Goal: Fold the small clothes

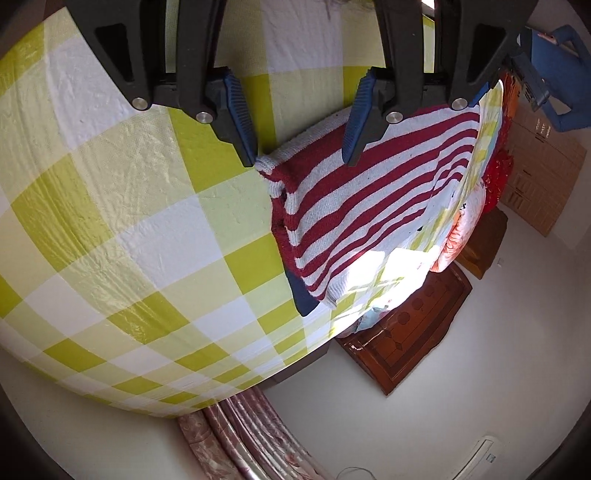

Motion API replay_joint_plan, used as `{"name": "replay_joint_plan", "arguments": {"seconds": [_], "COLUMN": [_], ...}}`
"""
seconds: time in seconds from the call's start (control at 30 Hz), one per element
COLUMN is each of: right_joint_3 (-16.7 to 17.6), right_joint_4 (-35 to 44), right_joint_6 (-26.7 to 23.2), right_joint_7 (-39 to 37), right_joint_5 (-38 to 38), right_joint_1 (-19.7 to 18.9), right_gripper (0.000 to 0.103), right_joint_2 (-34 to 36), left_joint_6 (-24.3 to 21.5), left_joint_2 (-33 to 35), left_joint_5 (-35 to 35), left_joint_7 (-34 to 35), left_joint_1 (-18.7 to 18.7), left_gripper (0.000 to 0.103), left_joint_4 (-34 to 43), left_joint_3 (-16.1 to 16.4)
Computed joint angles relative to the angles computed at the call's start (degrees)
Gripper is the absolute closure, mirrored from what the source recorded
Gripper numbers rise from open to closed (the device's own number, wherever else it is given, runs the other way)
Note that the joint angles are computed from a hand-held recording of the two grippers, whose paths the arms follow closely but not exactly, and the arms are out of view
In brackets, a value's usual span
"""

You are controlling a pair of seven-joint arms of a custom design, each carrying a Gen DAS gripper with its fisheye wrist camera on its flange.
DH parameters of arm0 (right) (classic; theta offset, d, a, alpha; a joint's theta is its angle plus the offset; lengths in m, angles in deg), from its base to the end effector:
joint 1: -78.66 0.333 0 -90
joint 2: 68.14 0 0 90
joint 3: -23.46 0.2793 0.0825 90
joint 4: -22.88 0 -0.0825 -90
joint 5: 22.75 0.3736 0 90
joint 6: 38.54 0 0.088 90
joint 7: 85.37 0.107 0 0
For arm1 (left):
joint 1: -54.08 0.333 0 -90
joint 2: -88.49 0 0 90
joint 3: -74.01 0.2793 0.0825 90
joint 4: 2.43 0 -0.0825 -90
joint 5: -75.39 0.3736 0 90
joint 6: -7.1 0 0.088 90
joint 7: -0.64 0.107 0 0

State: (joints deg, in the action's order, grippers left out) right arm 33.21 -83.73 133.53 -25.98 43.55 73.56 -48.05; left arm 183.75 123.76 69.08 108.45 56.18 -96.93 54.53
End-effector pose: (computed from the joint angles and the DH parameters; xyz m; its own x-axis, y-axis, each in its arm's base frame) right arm 0.6374 -0.0229 0.3616 -0.2353 -0.7952 -0.5588 -0.6176 0.5663 -0.5458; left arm 0.6882 -0.1597 0.3459 -0.3724 -0.9269 0.0462 -0.6162 0.2098 -0.7592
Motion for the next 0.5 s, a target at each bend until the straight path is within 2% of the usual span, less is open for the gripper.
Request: {"name": "replay_joint_plan", "arguments": {"seconds": [0.1,0.2,0.27,0.33,0.4,0.43,0.47,0.5], "right_joint_3": [0.3,-0.6,-1.8,0.6,-0.6,0.7,3.9,5.5], "right_joint_4": [1.7,2.6,3.3,4.7,5.2,5.4,6.4,7.4], "right_joint_6": [-4.0,-3.0,1.0,2.0,1.6,0.5,-2.4,-6.2], "right_joint_7": [-2.4,0.4,5.2,5.0,8.5,7.7,2.9,-1.4], "right_joint_5": [-1.8,-3.9,-5.8,-4.1,-9.0,-10.5,-8.4,-6.4], "right_joint_1": [0.3,1.2,2.0,-0.6,0.7,0.0,-2.7,-3.8], "right_gripper": [0.051,0.052,0.053,0.053,0.051,0.051,0.051,0.051], "right_joint_2": [0.8,1.7,2.9,4.1,4.6,4.7,5.1,5.5], "left_joint_6": [-0.1,0.0,0.1,0.1,0.1,0.0,0.0,-0.1], "left_joint_2": [0.1,0.1,0.1,0.1,0.1,0.1,0.1,0.1], "left_joint_5": [0.0,-0.1,0.0,-0.1,-0.1,-0.1,-0.1,-0.1], "left_joint_7": [0.4,0.7,0.6,0.6,0.5,0.6,0.7,0.8], "left_joint_1": [0.4,0.6,0.4,0.4,0.4,0.5,0.6,0.6], "left_gripper": [0.0,0.0,0.0,0.0,0.0,0.0,0.0,0.0], "left_joint_4": [0.0,-0.1,0.0,0.0,0.0,0.0,0.0,0.0], "left_joint_3": [-0.5,-0.7,-0.4,-0.5,-0.4,-0.5,-0.6,-0.7]}}
